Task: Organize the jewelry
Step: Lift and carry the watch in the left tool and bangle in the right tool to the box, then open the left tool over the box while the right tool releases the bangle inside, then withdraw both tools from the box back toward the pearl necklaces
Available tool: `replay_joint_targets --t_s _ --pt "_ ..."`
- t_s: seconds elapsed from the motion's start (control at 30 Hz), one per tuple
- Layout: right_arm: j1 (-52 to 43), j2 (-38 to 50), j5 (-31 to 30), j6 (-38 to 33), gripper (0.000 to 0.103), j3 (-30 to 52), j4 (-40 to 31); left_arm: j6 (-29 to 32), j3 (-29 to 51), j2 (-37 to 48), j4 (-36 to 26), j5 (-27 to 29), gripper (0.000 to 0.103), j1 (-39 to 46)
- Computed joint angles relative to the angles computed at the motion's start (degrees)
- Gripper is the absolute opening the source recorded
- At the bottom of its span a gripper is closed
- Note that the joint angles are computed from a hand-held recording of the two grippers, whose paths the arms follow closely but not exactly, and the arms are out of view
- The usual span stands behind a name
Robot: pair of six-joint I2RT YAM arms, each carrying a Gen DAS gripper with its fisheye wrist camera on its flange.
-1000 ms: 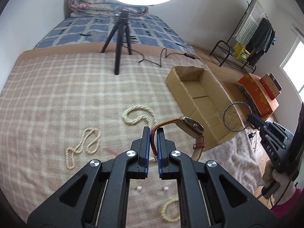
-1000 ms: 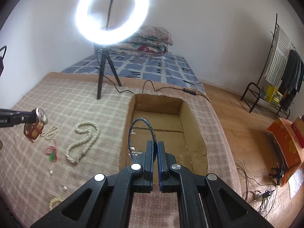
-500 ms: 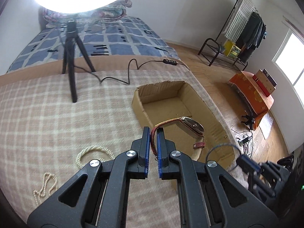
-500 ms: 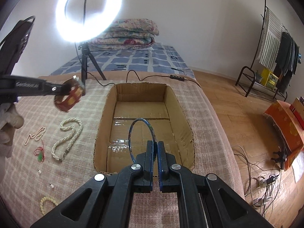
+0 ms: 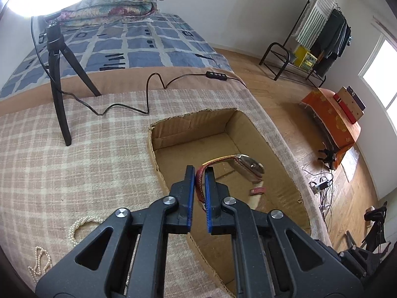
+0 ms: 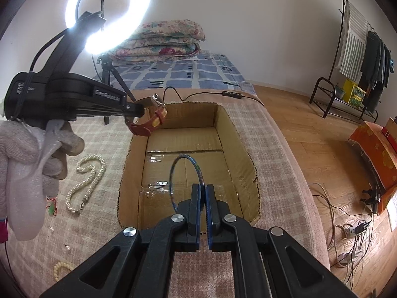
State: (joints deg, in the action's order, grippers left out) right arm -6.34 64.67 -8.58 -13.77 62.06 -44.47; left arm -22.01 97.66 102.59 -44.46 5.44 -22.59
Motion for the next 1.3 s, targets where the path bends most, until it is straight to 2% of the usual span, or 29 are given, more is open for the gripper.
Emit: replay_joint_targets --t_s 0.03,0.07,0.1,0.13,0.17,0.2,0.23,0.27,0.33,0.53,1.03,1.3 --pt "-0.1 0.0 -0.4 0.2 0.008 0.1 -0.1 0.4 0.3 0.3 0.1 0.0 0.014 0.0" --pt "-0.1 -0.1 -0.5 0.3 0.025 0.1 0.0 0.9 1.2 0.7 -0.4 -0.1 0.022 -0.2" --pt "0.1 -0.6 -0.3 0.4 0.034 -0.1 0.3 1.3 1.7 0.8 -0.7 -0.5 0.037 -0.4" --pt "0.3 -1.0 0.1 0.5 0.05 -0.4 0.6 1.5 1.0 0.2 0.2 -1.3 0.047 -0.6" --pt "0.4 -1.6 -0.4 0.4 0.059 -0.6 0.8 1.7 0.5 -0.6 0.8 -2.7 0.051 -0.9" --pt "0.4 -1.9 -1.0 0.4 0.063 -0.7 0.8 2.0 0.3 -1.2 1.0 -4.1 0.058 -1.2" --pt "0.6 -2.2 -1.3 0.4 0.07 -0.8 0.7 2.1 0.4 -1.3 1.0 -4.6 0.063 -1.3" --pt "1.1 -2.9 -1.0 0.4 0.079 -1.3 1.0 2.2 0.5 -1.7 1.0 -4.4 0.064 -1.1" --pt "2.3 -4.0 0.0 0.4 0.089 -2.0 1.7 2.4 0.9 -2.0 0.3 -4.1 0.065 -0.6" --pt "5.7 -6.3 3.0 -0.5 0.101 -2.8 2.5 2.8 1.0 -3.6 -1.3 -4.3 0.065 0.5" --pt "6.8 -9.7 3.3 0.1 0.101 -2.3 1.2 3.8 -0.2 -10.7 -5.0 -6.3 0.065 2.4" --pt "8.4 -11.3 1.3 1.6 0.101 -0.6 -2.0 7.7 -4.6 -19.4 -7.9 -5.1 0.065 8.5"
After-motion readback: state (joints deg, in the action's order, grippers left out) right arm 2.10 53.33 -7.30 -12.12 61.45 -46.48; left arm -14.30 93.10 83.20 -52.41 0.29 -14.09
